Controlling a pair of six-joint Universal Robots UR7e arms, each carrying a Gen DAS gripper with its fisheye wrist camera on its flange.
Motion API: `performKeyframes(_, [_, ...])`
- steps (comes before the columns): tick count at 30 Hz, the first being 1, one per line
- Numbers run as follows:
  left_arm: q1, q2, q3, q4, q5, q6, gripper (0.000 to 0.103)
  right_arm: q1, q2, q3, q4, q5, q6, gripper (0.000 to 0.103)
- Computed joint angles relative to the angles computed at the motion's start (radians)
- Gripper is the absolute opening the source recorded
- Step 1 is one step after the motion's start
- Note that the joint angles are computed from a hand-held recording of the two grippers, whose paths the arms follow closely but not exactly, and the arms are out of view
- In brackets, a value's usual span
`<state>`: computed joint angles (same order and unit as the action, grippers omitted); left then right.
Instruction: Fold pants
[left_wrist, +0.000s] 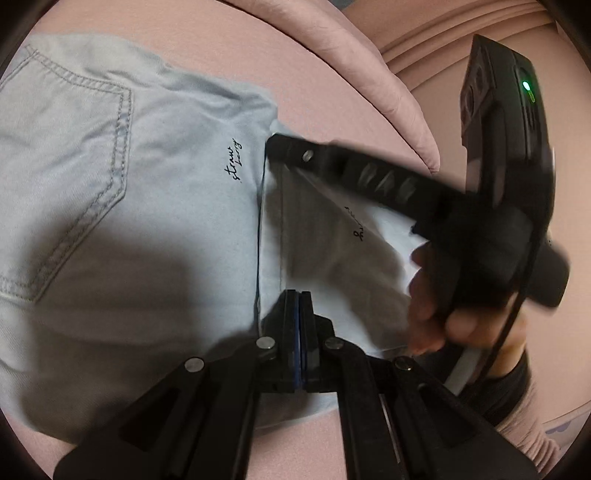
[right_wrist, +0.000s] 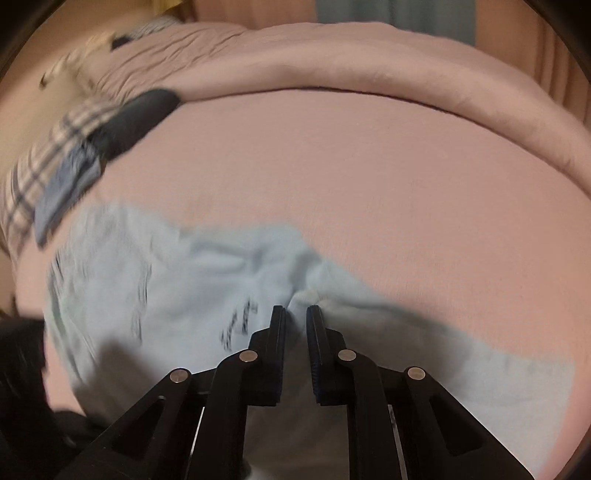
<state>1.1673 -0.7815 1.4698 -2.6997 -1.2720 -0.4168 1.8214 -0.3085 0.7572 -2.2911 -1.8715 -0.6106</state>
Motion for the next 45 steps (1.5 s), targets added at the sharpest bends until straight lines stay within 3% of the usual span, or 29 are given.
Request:
performKeyframes(2, [0.001, 0.002, -0.001, 0.003, -0.003, -0.002, 0.004, -0.012, -0.01, -0.003, 0.012, 0.035, 0.042, 0.013])
performKeyframes(5, [-0.001, 0.001, 0.003, -0.004, 0.004, -0.001, 0.004, -0.045, -0.122, 0.165, -0.139, 0.11, 0.063, 0.013])
performKeyframes(7, [-0.003, 0.006, -0.006, 0.005, 0.01, -0.002, 0.004, -0.054, -0.18, 0.258, -0.222, 0.049, 0.038, 0.013])
performKeyframes(10, [-0.006, 0.015, -0.021, 0.017, 0.016, 0.006, 0.004, -0.069, -0.28, 0.451, -0.398, -0.095, -0.076, 0.013])
performKeyframes(13, [-0.004, 0.025, -0.041, 0.03, 0.012, 0.019, 0.004, -0.12, -0.392, 0.653, -0.482, -0.165, -0.118, 0.013])
performKeyframes(15, [-0.004, 0.029, -0.05, 0.038, 0.012, 0.035, 0.004, -0.157, -0.466, 0.787, -0.597, -0.095, -0.15, 0.013])
performKeyframes(17, [-0.008, 0.022, -0.051, 0.06, 0.024, 0.04, 0.004, -0.172, -0.512, 0.84, -0.615, -0.055, -0.135, 0.015])
performKeyframes(20, [-0.022, 0.002, -0.049, 0.105, 0.044, 0.036, 0.003, -0.158, -0.533, 0.837, -0.581, -0.096, -0.108, 0.021])
performKeyframes(22, [-0.042, -0.014, -0.031, 0.098, 0.084, 0.052, 0.022, -0.147, -0.533, 0.833, -0.598, -0.09, -0.122, 0.022])
performKeyframes(23, [-0.049, -0.016, -0.025, 0.089, 0.104, 0.053, 0.056, -0.148, -0.536, 0.827, -0.601, -0.066, -0.127, 0.022])
performKeyframes(24, [-0.058, -0.016, -0.019, 0.064, 0.133, 0.055, 0.08, -0.145, -0.527, 0.806, -0.593, -0.027, -0.118, 0.022])
performKeyframes(26, [-0.064, -0.002, -0.021, -0.002, 0.135, 0.077, 0.082, -0.141, -0.496, 0.749, -0.564, 0.029, -0.083, 0.022])
performKeyframes(29, [-0.066, 0.041, -0.083, 0.03, 0.12, 0.096, 0.082, -0.129, -0.397, 0.61, -0.525, 0.053, -0.035, 0.022])
performKeyframes(32, [-0.078, 0.086, -0.128, 0.06, 0.147, 0.145, 0.082, -0.109, -0.258, 0.4, -0.385, 0.015, 0.007, 0.022])
performKeyframes(35, [-0.084, 0.105, -0.13, 0.078, 0.187, 0.206, 0.081, -0.104, -0.109, 0.162, -0.198, -0.093, 0.079, 0.022])
performKeyframes(38, [-0.087, 0.086, -0.096, 0.061, 0.198, 0.254, 0.081, -0.104, -0.072, 0.073, -0.16, -0.05, 0.15, 0.022])
performKeyframes(40, [-0.089, 0.067, -0.075, 0.075, 0.229, 0.255, 0.081, -0.101, -0.085, 0.078, -0.167, -0.044, 0.202, 0.022])
performKeyframes(41, [-0.078, 0.046, -0.054, 0.085, 0.204, 0.239, 0.081, -0.102, -0.115, 0.125, -0.192, -0.017, 0.203, 0.022])
performKeyframes(43, [-0.063, -0.004, 0.011, 0.032, 0.146, 0.22, 0.081, -0.108, -0.191, 0.258, -0.259, 0.052, 0.172, 0.027])
performKeyframes(45, [-0.062, -0.053, 0.07, 0.0, 0.14, 0.199, 0.081, -0.114, -0.268, 0.41, -0.327, 0.064, 0.122, 0.034])
